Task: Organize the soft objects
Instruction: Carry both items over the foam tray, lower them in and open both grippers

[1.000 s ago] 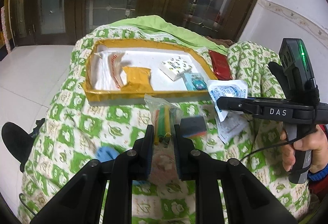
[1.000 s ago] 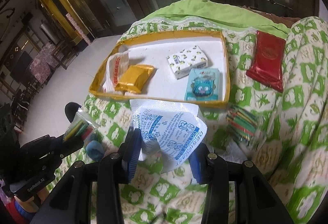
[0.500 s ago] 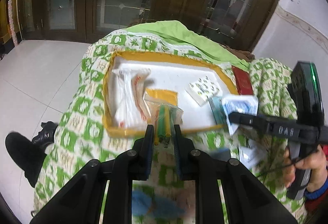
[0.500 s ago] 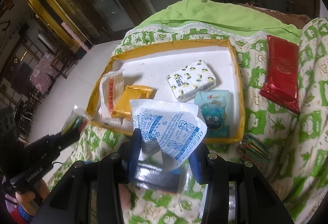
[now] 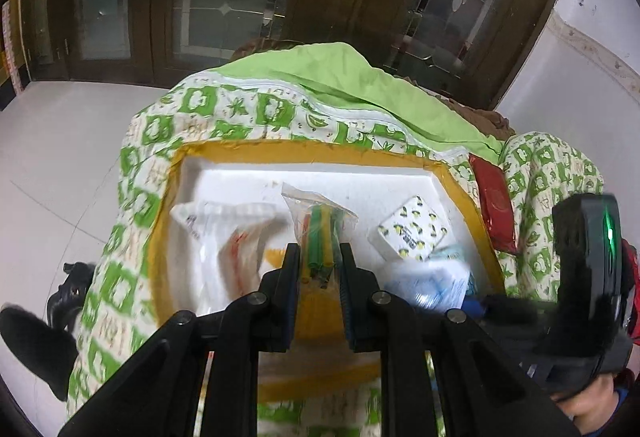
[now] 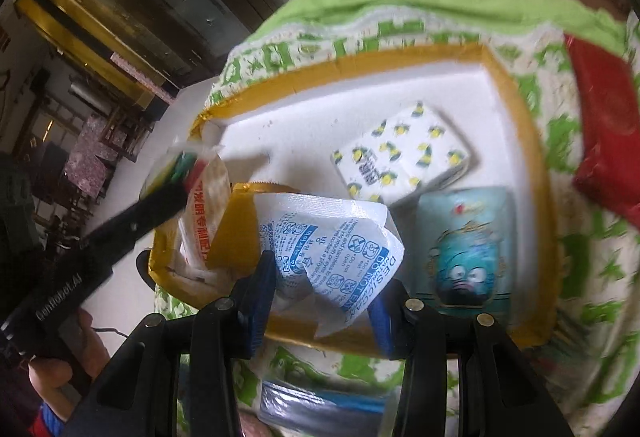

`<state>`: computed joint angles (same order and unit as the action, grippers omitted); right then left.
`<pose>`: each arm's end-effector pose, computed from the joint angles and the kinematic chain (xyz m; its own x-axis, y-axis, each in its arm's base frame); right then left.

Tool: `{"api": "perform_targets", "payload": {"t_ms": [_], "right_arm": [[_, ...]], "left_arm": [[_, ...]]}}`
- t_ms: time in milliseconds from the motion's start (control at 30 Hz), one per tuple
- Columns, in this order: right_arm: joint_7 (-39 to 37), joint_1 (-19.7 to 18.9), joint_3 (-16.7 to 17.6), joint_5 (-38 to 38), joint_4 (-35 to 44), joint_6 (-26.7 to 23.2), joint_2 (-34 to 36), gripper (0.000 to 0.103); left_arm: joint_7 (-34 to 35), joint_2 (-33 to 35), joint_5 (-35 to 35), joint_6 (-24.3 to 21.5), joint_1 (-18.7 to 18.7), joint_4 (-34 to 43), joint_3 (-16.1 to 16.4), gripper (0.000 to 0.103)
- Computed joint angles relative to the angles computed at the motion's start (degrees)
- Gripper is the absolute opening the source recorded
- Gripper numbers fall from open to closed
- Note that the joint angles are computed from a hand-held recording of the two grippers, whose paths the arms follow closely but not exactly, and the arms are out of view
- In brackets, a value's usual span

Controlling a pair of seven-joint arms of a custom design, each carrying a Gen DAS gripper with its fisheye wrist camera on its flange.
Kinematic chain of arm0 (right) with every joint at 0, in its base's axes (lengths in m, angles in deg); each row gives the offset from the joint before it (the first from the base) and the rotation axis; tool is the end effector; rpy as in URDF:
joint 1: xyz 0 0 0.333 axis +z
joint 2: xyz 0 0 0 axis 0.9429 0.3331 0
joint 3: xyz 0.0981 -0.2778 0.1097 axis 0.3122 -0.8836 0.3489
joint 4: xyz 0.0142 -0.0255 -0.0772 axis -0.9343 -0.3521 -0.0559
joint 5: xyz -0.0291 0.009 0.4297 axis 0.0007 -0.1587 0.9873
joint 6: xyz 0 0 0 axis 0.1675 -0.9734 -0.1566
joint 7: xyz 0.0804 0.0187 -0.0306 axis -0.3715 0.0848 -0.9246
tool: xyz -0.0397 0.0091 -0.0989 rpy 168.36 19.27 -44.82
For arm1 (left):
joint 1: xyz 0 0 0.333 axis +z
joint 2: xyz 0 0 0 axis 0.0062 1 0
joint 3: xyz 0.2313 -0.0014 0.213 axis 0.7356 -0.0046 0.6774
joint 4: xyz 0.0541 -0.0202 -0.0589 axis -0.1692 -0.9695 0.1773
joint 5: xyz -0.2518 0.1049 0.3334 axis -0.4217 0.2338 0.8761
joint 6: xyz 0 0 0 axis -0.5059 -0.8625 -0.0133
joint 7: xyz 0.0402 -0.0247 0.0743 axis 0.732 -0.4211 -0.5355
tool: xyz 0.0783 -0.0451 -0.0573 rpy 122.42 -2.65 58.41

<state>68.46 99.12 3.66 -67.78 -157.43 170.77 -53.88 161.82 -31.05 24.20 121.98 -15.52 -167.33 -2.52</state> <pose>0.5934 0.4101 0.4978 0.0186 -0.8729 -0.4875 -0.9088 0.1886 -0.3722 0.6268 -0.3693 0.5282 -0.3287 -0.9130 0.2415 -0.7778 0.1167 -0.6176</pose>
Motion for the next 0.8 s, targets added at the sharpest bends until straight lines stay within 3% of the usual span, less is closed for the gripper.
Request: {"api": "perform_targets", "payload": {"t_ms": [433,667,733,800], "right_arm": [[-1.9,1.6,-0.7,-4.7,5.3,-4.4,4.1,0.047],[-2.9,1.2,-0.7,-3.2,4.8,-3.1,4.1,0.048],[-2.0,1.7,-1.2,-4.5,4.5,-2.8,3.8,0.049],[-1.5,1.7,-1.2,-4.7,2.7,-1.4,2.5,0.061]], "left_arm": [[-2.5,12.8,5.9,-8.5,-3.4,15.5,1.9,0.017],[-3.5,12.8,6.3,-8.2,-3.1,14.7,1.9,0.018],[-3.6,12.2,6.2,-7.6,-2.9,13.8,1.8,0.022],[-3.6,11.4,6.1,-6.7,-2.7,12.5,1.6,0.029]]}}
